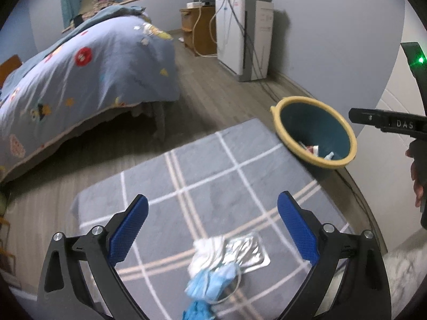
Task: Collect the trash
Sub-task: 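Move both open tools back over the tissue, foil and mask on the mat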
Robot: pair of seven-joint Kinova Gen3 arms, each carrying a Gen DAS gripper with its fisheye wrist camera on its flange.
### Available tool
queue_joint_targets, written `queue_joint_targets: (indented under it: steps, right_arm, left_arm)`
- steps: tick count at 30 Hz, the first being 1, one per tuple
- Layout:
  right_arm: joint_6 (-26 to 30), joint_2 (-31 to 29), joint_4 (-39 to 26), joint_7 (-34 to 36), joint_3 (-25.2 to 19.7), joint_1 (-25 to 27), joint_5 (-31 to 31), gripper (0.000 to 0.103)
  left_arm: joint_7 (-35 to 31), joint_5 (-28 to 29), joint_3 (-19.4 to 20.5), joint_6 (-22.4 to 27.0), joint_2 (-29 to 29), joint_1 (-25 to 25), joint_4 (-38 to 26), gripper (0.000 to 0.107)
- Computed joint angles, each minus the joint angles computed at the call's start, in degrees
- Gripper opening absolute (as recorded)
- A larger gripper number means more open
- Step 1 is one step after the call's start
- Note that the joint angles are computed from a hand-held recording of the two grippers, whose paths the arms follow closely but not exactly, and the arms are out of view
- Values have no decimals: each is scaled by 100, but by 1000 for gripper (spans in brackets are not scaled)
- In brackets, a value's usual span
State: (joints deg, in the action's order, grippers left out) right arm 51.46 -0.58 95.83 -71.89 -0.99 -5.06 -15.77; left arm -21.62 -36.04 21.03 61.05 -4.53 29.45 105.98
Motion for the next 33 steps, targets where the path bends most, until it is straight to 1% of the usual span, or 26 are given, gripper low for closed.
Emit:
queue_joint_targets:
  steps: [4, 9, 12, 16, 19, 21, 25, 27, 28, 29, 32, 33]
  right_arm:
    - [-7, -66, 101, -132, -88, -112, 137, 97]
    - [-66, -109, 299, -280, -125, -212, 9, 97]
    - [-66, -71, 378, -479, -223, -336, 170, 97]
    - [-18, -7, 495, -683, -350, -531, 281, 97]
    - [26, 34, 583, -779, -452, -697, 373, 97]
    - [19, 43, 635, -892, -511, -806, 481, 97]
    - [5, 66, 674, -1032, -566, -957, 580, 97]
    - [-36, 52, 703, -1088, -583, -1013, 673, 97]
    - [-55, 50, 725, -1117, -587, -1034, 717, 97]
    - [-61, 66, 731, -1097, -570, -1032, 730, 97]
    - [-46, 137, 741, -1131, -557, -1045, 791, 97]
    - [-42, 162, 748, -1138, -553, -1046, 802, 97]
  left_arm:
    - [227, 203, 26, -128, -329, -79, 395, 96]
    - [470, 404, 141, -173, -623, -364, 794, 96]
    - [469, 434, 210, -99, -726, -528, 952, 96]
    - [407, 679, 158, -146, -861, -744, 1197, 96]
    - [294, 933, 91, -308, -1002, -864, 1404, 96]
    - [117, 1109, 81, -499, -1074, -895, 1518, 96]
    - [-424, 1479, 88, -958, -923, -854, 1592, 94]
    - [-755, 1649, 96, -1195, -700, -759, 1575, 88]
    - [-899, 1689, 124, -1205, -511, -707, 1519, 82]
    - [-978, 1704, 143, -1173, -328, -647, 1457, 79]
    - [-1079, 1745, 43, -1074, 65, -439, 1356, 73]
    - [-1088, 1735, -11, -1039, 156, -365, 1334, 72]
